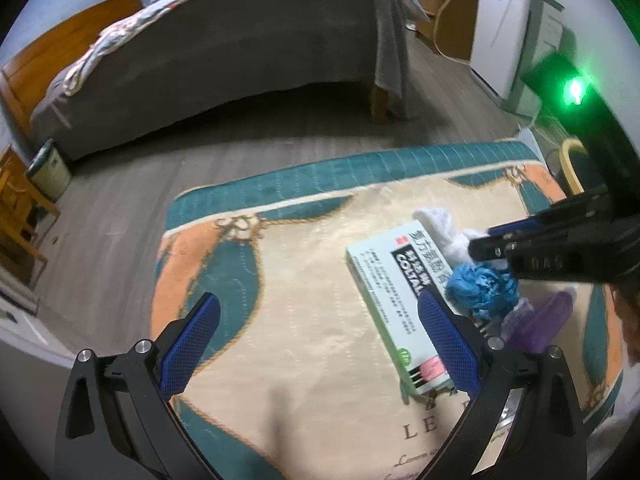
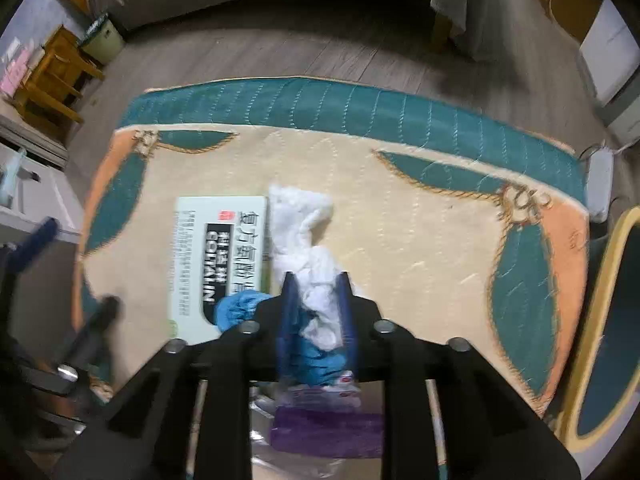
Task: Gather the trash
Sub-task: 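Move back to the cushion and grasp the white tissue with the right gripper, then grasp the blue crumpled glove with the left gripper while the right lifts the tissue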
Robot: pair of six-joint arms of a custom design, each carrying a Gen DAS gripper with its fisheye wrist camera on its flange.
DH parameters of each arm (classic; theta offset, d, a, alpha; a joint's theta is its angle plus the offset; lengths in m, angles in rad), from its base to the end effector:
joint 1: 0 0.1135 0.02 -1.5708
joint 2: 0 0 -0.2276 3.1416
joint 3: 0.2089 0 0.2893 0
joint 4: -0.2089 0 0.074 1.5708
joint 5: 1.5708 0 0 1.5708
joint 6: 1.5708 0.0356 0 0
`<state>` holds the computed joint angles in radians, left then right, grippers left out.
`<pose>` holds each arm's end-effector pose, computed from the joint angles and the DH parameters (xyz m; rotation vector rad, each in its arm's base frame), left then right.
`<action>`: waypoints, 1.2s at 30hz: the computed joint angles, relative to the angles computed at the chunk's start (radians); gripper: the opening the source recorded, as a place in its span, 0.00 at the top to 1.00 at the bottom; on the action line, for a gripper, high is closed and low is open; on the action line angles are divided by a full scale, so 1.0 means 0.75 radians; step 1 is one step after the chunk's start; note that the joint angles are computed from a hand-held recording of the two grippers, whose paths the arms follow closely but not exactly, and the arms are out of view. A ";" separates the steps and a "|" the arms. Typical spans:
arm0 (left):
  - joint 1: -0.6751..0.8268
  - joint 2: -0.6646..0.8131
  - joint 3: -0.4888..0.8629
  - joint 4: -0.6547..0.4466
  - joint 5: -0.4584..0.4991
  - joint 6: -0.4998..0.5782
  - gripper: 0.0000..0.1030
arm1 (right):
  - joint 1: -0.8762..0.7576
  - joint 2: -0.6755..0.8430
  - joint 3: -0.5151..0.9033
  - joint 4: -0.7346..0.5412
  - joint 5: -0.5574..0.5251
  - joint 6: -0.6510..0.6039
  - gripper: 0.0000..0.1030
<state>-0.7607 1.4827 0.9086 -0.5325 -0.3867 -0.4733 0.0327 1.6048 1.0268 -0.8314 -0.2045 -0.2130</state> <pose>0.2397 -0.2096 0.1412 0.2479 2.5356 0.0584 0.3146 0.0175 0.1292 -0.3858 2.9247 0.2800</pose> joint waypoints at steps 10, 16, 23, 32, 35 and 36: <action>-0.052 0.126 0.089 0.109 0.215 0.014 0.32 | -0.109 -0.044 0.046 -0.057 -0.099 -0.020 0.96; -0.130 0.322 0.241 0.092 0.223 0.084 0.40 | -0.181 -0.037 0.077 -0.066 -0.088 -0.059 0.96; -0.135 0.385 0.319 0.049 0.244 0.131 0.99 | -0.227 -0.003 0.092 -0.079 -0.004 -0.131 0.96; -0.010 0.261 0.206 0.119 0.283 0.080 0.99 | -0.162 -0.011 0.042 -0.054 0.023 -0.180 0.60; 0.006 0.235 0.173 0.165 0.349 0.080 0.98 | -0.152 0.022 0.036 -0.047 0.077 -0.197 0.63; -0.002 0.244 0.181 0.166 0.341 0.084 0.93 | -0.157 0.038 0.040 -0.048 0.090 -0.199 0.72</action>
